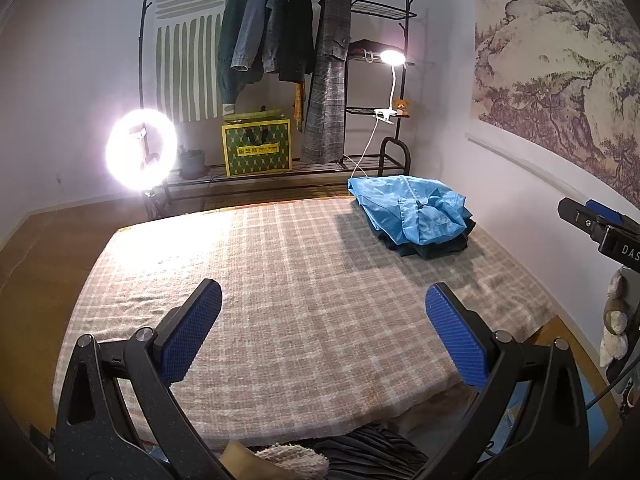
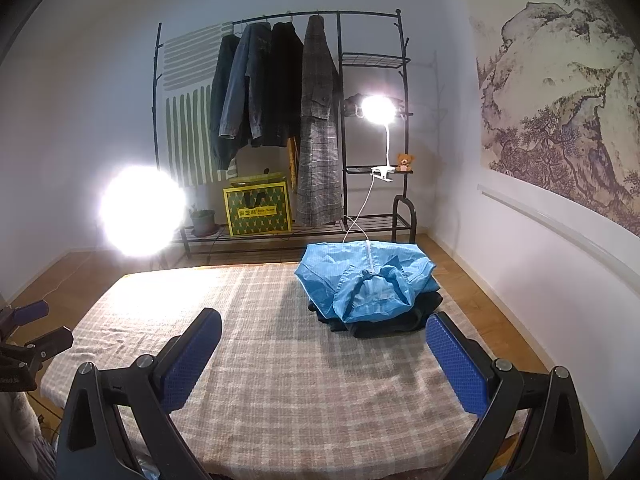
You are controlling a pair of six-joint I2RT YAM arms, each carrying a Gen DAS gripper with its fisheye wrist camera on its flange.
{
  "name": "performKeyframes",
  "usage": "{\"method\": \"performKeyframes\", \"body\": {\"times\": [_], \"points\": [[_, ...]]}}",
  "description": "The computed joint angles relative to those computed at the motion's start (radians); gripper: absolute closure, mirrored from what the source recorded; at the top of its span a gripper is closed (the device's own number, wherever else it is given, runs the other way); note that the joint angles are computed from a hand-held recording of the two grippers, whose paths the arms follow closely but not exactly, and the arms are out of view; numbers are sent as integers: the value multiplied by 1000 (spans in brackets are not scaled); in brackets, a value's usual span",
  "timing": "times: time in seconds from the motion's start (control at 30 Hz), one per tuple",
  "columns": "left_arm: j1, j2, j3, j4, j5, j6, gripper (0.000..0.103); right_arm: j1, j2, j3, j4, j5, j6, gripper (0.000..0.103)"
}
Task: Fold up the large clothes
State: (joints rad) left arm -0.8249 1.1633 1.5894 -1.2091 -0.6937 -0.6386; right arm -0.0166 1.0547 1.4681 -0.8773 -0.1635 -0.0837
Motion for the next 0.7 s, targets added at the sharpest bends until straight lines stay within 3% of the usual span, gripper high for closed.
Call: {"method": "performKeyframes", "body": {"times": [0.43,0.7], "points": [[9,-8,-7,5,8,10,0,1,-4,0,-5,1,-3,0],[-31,-29,-33,-8,-75,5,0,-18,0,-5,-7,-25,-14,0]]}}
